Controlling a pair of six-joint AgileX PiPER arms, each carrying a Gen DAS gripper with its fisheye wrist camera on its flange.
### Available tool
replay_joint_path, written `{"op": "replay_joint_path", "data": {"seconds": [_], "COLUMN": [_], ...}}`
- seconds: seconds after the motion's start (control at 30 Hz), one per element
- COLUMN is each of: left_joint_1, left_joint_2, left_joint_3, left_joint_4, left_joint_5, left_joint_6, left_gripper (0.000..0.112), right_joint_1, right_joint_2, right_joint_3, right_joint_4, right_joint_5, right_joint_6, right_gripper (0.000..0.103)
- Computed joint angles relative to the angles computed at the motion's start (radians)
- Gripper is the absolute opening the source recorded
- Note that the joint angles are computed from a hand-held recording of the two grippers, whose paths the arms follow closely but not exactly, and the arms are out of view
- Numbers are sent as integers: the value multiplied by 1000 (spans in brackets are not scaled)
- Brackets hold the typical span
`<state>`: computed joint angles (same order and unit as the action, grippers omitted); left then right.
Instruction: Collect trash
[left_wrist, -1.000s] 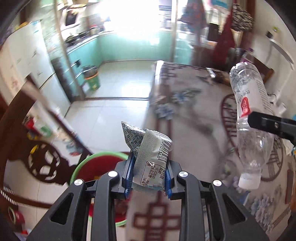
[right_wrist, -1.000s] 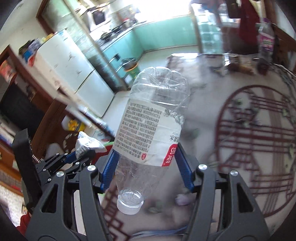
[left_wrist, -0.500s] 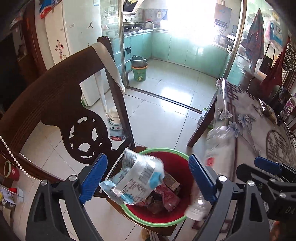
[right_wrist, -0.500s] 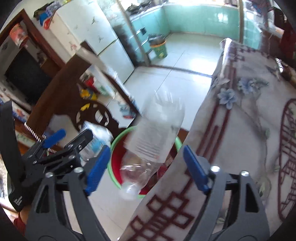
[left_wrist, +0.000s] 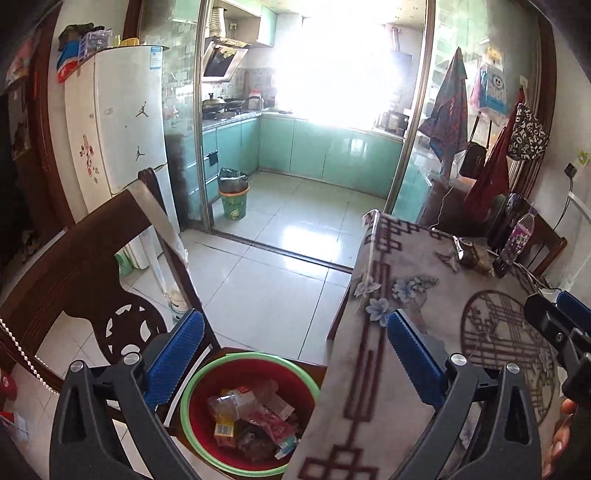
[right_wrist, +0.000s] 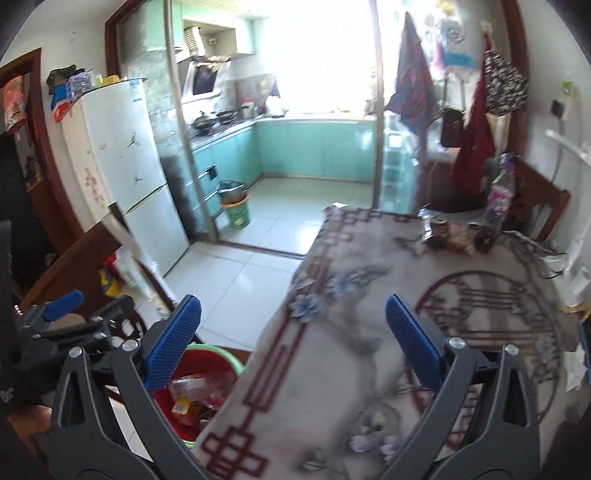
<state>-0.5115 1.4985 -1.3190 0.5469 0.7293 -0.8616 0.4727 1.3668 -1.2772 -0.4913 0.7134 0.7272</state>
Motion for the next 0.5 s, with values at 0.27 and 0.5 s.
{"op": "replay_joint_path", "data": {"seconds": [0.27,0.5], "left_joint_1": [-135,-284], "left_joint_2": [17,61], "left_joint_3": [-86,-165], "left_joint_4": [141,273], "left_joint_5": [86,225], "left_joint_6": [-152,-243], "left_gripper": [95,95], "right_joint_1": [-55,-123], "right_joint_2": [-159,-257], "right_joint_3": [125,192], "right_joint_4": [-120,-156], "right_joint_5": [-23,-75], "right_joint_6": [69,80], "right_gripper": [98,99]}}
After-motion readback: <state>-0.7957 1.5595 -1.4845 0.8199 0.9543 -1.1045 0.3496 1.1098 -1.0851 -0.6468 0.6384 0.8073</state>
